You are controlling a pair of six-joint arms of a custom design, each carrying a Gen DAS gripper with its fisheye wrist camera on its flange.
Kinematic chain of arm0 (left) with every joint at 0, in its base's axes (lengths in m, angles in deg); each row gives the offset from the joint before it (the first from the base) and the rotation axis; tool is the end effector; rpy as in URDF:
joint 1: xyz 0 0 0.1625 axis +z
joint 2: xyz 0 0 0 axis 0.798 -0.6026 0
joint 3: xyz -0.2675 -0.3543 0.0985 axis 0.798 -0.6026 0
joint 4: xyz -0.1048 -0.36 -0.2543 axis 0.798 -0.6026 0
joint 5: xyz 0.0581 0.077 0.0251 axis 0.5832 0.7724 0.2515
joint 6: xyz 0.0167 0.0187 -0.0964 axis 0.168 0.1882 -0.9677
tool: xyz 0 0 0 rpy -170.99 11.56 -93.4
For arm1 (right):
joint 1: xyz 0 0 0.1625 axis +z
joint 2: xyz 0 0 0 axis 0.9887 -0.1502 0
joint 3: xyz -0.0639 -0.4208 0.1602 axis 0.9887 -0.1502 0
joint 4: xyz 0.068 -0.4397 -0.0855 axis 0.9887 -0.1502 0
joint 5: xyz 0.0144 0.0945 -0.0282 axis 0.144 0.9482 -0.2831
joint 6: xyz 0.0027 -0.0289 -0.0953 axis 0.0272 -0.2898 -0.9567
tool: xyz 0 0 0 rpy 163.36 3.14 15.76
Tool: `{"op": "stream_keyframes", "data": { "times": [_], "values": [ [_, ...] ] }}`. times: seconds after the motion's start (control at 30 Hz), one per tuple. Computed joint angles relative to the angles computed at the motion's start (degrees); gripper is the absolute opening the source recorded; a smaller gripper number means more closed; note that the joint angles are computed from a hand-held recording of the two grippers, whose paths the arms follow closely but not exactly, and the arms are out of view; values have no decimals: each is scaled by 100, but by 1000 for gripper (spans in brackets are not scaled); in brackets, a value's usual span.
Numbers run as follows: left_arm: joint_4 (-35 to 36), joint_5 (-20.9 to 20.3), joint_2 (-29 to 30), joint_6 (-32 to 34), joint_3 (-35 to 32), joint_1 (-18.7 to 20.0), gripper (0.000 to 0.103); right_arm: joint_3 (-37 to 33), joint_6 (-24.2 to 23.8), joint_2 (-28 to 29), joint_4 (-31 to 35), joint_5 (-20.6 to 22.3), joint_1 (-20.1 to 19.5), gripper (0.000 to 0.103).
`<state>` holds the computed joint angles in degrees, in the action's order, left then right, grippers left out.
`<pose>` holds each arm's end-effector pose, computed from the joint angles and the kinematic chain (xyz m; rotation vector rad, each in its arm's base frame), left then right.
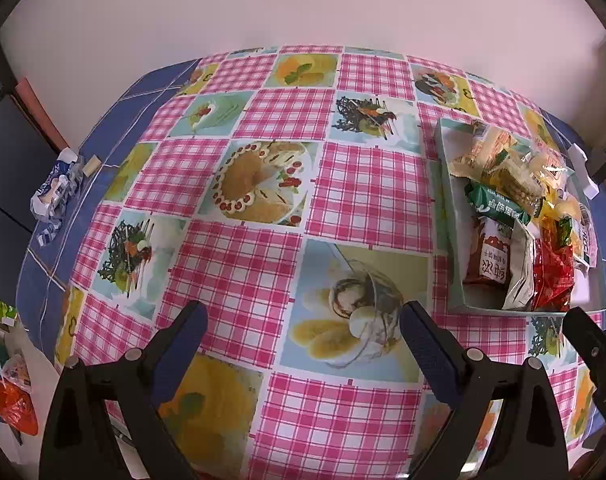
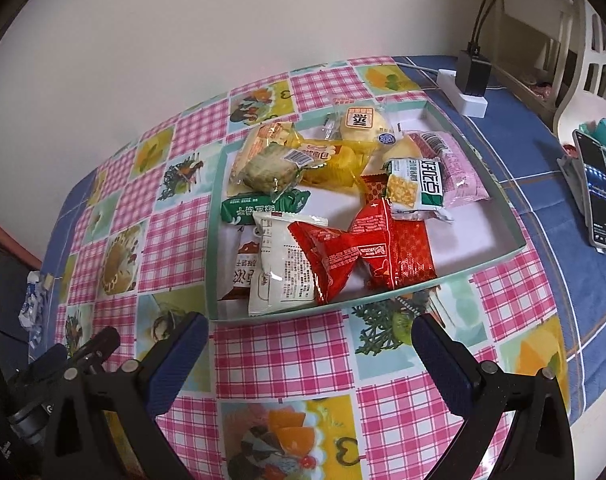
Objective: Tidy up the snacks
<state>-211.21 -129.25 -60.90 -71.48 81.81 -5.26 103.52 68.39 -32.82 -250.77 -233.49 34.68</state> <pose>-0.1557 -0.4816 0.1638 0.5968 2.2335 -0.4310 0.2380 -0.3748 0.0759 -0.5384 -2.2262 0.9913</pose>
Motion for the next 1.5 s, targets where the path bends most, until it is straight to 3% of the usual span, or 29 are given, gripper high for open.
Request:
{"op": "stream_keyframes", "data": {
  "times": [1.5],
  "values": [
    [107, -156, 11, -73, -134, 107, 97, -146, -25, 26, 476, -3, -18, 103]
  ]
}}
